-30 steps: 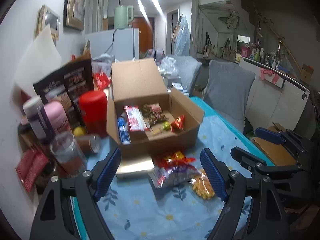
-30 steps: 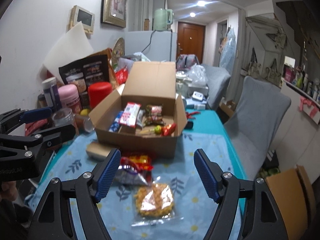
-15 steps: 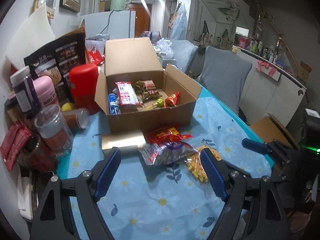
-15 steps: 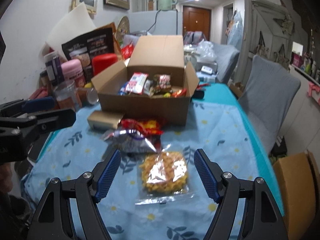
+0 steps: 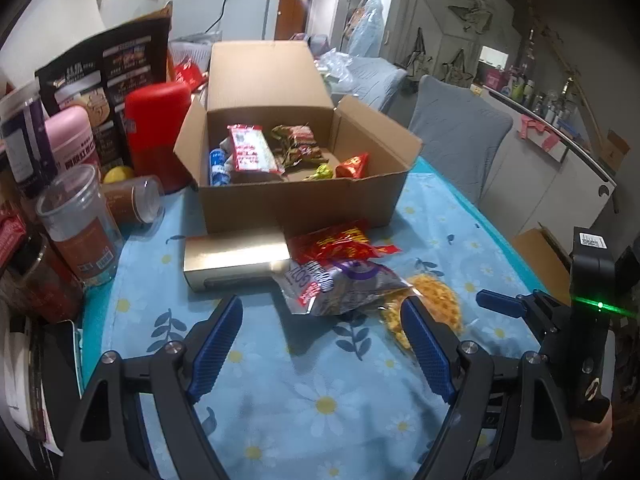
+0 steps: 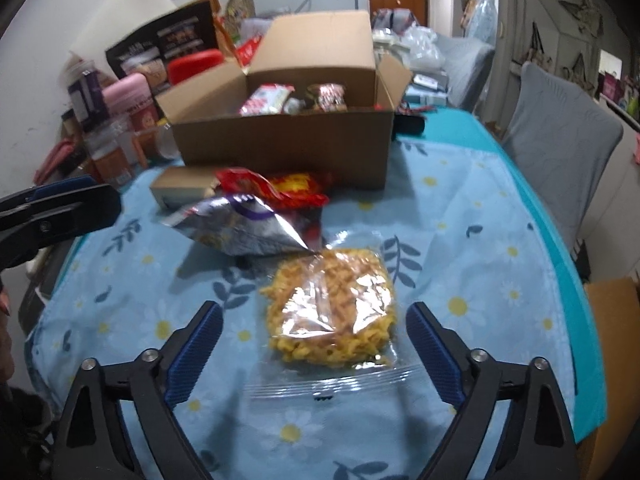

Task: Organize snacks
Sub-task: 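Grasp the wrapped waffle with the right gripper while the left gripper grasps the silver-purple bag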

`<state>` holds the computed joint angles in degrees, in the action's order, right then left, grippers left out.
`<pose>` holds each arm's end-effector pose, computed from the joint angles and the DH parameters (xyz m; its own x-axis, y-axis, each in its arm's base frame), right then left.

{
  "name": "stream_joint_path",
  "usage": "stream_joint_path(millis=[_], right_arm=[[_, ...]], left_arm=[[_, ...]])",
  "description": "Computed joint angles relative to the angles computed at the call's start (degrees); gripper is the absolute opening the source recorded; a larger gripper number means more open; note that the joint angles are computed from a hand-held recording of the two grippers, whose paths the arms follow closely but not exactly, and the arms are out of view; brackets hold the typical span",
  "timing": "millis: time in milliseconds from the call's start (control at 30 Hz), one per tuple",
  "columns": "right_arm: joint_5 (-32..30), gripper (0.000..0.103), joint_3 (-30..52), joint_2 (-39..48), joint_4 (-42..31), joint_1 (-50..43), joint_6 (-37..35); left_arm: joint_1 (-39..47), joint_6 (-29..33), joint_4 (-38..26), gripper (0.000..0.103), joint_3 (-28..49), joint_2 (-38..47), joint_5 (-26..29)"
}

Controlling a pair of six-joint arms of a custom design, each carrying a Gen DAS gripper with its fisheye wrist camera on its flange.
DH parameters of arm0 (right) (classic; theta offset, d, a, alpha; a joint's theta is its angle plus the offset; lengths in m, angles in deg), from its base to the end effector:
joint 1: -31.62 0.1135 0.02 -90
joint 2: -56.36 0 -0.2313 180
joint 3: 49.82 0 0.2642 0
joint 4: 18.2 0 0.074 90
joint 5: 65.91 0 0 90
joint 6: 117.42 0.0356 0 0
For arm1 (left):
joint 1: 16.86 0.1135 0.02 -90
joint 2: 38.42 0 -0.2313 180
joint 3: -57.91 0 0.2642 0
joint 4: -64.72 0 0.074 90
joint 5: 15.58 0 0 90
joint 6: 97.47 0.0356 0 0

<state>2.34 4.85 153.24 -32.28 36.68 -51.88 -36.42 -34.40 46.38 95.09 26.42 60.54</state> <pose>0.3005 0.0398 0.0766 -0.6355 -0.4424 -0.6328 -0.6041 0.7953 0.0508 0.2206 -0.0693 0.1221 -0.6804 -0.2249 -0.6975 -0.1572 0.9744 -0.1608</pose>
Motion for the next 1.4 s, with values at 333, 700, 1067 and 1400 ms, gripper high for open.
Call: stream_joint_path(millis=[333, 700, 1067, 1400], right_arm=[[1.78, 0.099, 8.27, 10.15, -2.66, 1.73, -2.01], [0.87, 0.094, 11.82, 12.95, -5.31, 0.13, -1.83], [-0.63, 0.094, 14.46, 14.35, -7.79, -5.74, -2.93], [-2.52, 0.094, 15.02, 14.53, -8.65, -9.4, -3.84]], left_arm=[[5.44, 3.45, 5.37, 0.082, 3.36, 9.34, 4.41], [6.69, 9.15, 10.73, 0.082, 9.35, 20.69, 8.39], [3.35, 10.26, 8.68, 0.082, 15.87, 29.73, 11.08], [-0.84, 9.24, 6.79, 0.082, 15.65, 29.18, 14.86]])
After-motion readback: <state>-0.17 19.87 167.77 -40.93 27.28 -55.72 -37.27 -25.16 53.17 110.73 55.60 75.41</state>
